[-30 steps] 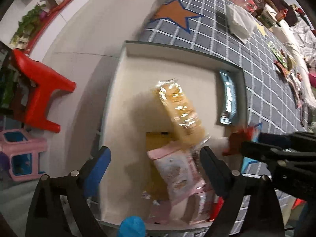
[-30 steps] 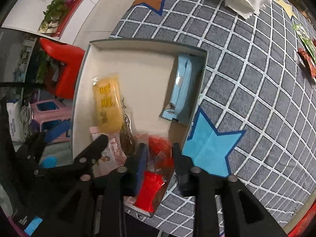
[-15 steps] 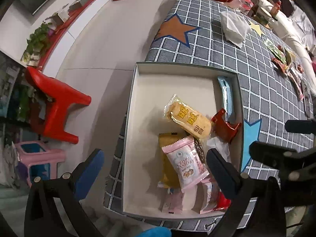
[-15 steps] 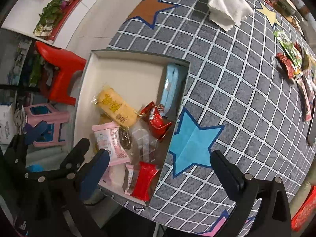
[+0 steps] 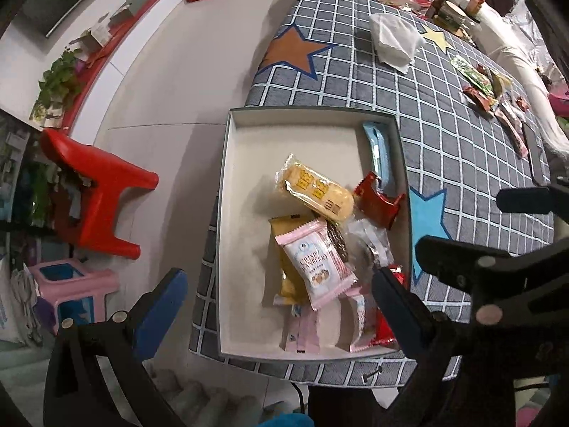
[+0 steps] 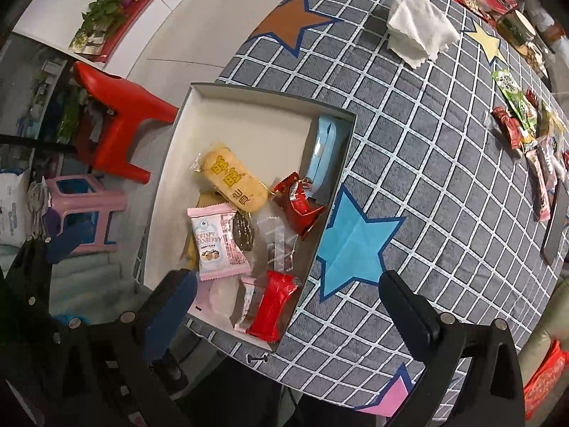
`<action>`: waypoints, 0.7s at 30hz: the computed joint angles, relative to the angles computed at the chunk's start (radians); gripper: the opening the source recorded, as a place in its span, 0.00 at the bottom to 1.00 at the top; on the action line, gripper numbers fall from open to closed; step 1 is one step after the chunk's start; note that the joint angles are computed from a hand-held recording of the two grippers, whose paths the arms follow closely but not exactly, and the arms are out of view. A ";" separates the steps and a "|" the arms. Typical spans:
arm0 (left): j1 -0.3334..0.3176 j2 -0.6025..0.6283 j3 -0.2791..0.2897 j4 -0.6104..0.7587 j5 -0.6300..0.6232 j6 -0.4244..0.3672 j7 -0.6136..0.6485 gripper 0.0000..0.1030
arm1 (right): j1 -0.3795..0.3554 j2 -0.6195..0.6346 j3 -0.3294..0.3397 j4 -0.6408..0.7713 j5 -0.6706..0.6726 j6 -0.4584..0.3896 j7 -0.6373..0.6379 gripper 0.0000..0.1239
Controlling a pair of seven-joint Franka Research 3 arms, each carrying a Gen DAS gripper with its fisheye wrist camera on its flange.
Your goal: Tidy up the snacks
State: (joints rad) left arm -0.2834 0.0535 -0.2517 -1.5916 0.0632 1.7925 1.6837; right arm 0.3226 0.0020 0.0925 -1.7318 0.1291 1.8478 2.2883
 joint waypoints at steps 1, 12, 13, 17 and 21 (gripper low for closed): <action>0.000 -0.003 0.000 -0.001 -0.002 -0.003 0.002 1.00 | 0.001 -0.002 0.001 0.002 -0.001 -0.002 0.000 0.83; -0.002 -0.045 0.000 -0.024 -0.006 -0.020 -0.011 1.00 | 0.008 -0.010 0.006 0.006 0.009 -0.010 -0.003 0.83; -0.003 -0.047 0.000 -0.025 -0.005 -0.019 -0.016 1.00 | 0.009 -0.009 0.006 0.008 0.009 -0.011 -0.003 0.83; -0.003 -0.043 0.000 -0.017 -0.010 -0.027 -0.029 1.00 | 0.009 -0.008 0.006 0.012 0.007 -0.011 -0.010 0.83; -0.004 -0.040 0.000 -0.010 -0.010 -0.029 -0.035 1.00 | 0.009 -0.006 0.006 0.016 0.007 -0.013 -0.012 0.83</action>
State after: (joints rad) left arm -0.2875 0.0130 -0.2518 -1.6021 0.0529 1.7638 1.6492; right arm 0.3320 -0.0043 0.0984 -1.7158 0.1359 1.8343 2.2763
